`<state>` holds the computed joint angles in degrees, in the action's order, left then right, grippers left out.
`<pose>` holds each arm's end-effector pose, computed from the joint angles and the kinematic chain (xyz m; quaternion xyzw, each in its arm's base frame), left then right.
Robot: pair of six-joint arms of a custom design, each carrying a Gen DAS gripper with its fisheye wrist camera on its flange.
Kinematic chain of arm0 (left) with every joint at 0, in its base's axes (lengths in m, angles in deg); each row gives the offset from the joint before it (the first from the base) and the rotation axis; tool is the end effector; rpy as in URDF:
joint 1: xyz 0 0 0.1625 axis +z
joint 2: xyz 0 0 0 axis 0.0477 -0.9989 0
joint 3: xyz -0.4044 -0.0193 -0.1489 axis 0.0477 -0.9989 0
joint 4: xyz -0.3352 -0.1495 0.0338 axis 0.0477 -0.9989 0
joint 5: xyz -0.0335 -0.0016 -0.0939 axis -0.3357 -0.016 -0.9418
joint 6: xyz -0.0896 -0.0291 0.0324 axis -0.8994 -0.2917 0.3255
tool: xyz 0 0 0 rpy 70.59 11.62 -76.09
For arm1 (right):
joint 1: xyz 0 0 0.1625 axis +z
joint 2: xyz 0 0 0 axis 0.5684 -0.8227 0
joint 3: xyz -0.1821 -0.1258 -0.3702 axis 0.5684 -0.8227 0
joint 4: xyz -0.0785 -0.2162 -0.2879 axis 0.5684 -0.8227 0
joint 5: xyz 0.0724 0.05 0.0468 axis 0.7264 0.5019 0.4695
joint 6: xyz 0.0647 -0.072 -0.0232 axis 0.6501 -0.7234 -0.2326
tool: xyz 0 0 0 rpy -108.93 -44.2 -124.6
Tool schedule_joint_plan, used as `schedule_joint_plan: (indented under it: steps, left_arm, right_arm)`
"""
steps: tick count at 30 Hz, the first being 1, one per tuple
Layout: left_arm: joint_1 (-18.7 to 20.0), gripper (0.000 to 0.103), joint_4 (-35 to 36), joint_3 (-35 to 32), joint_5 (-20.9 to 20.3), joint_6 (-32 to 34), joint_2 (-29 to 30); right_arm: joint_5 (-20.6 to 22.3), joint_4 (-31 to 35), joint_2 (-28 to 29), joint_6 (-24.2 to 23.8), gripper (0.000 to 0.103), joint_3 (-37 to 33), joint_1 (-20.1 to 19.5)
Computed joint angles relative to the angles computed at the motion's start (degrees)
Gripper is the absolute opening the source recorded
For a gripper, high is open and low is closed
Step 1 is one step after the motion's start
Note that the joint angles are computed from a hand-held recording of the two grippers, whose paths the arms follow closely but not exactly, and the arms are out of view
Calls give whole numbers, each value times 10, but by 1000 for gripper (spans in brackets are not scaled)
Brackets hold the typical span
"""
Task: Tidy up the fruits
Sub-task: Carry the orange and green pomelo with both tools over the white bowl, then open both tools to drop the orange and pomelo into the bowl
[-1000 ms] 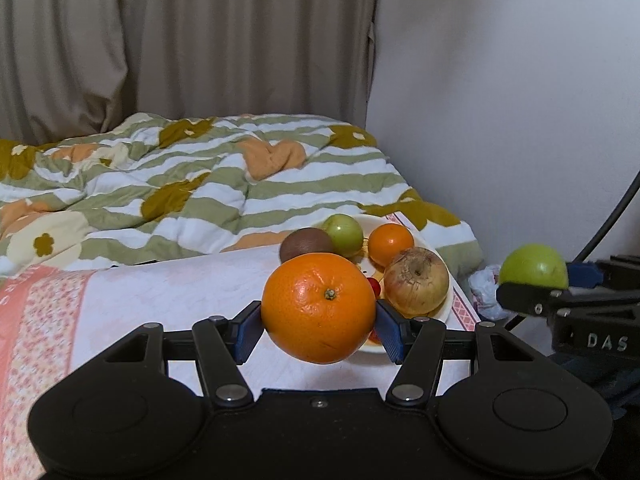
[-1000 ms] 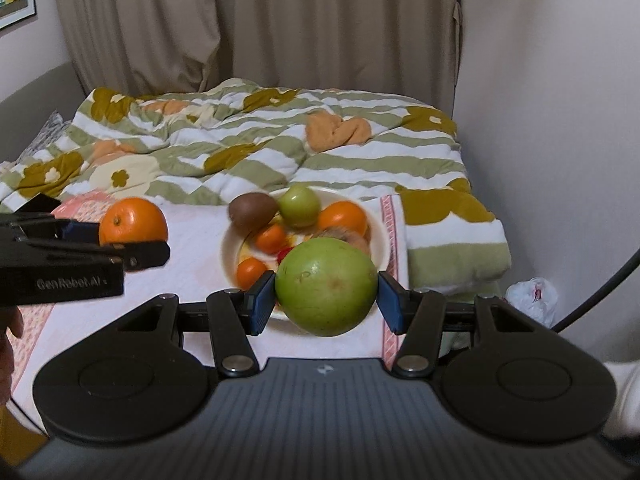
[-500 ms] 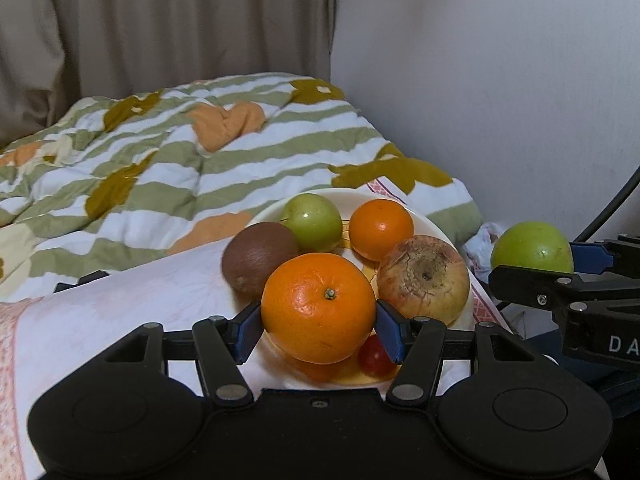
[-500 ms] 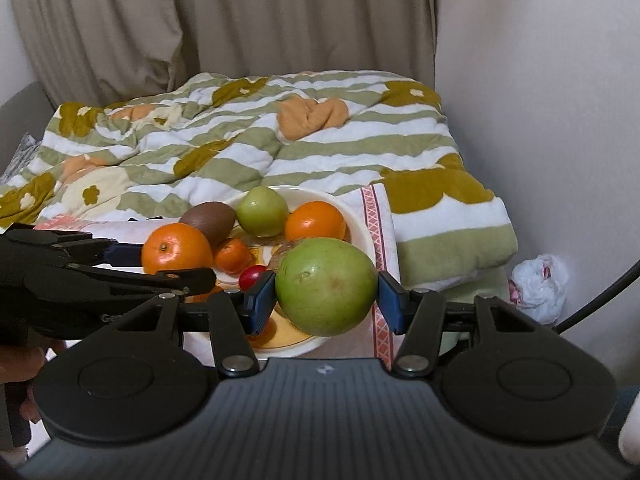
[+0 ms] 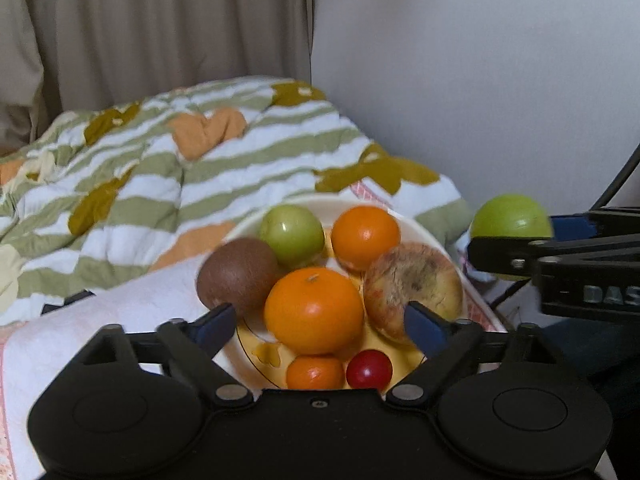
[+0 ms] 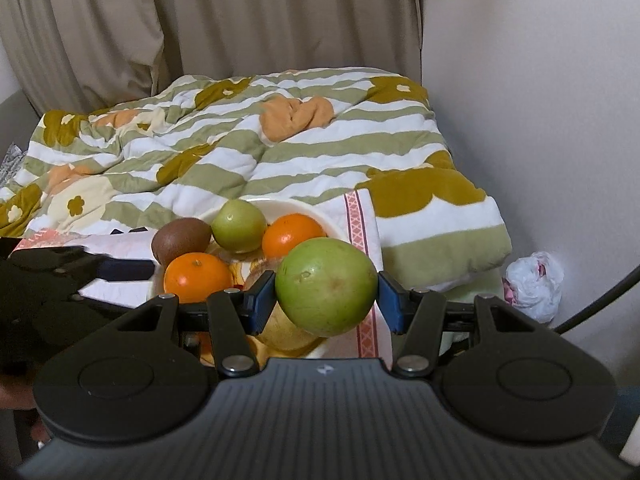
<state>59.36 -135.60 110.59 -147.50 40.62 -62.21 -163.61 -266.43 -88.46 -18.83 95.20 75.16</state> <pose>-0.1805 -0.6918 0.1564 0.4781 0.8522 -0.1372 0.1625 0.2595 -0.5774 0.1116 -0.0495 -0.8126 0.4390 0.3802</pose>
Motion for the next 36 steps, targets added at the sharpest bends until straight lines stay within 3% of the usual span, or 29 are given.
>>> schedule_joint_plan:
  steps: [18, 30, 34, 36]
  left_arm:
    - [15, 94, -4, 6, 29, -42, -41]
    - [23, 94, -45, 39, 61, -59, -62]
    - [22, 94, -62, 59, 71, -65, -74]
    - [20, 94, -68, 70, 71, -70, -83]
  right_arm:
    - [79, 80, 55, -83, 69, -140, -27]
    - [96, 54, 90, -120, 71, -169, -45]
    - [95, 1, 97, -156, 99, -163, -37]
    - [94, -10, 93, -158, 101, -153, -32]
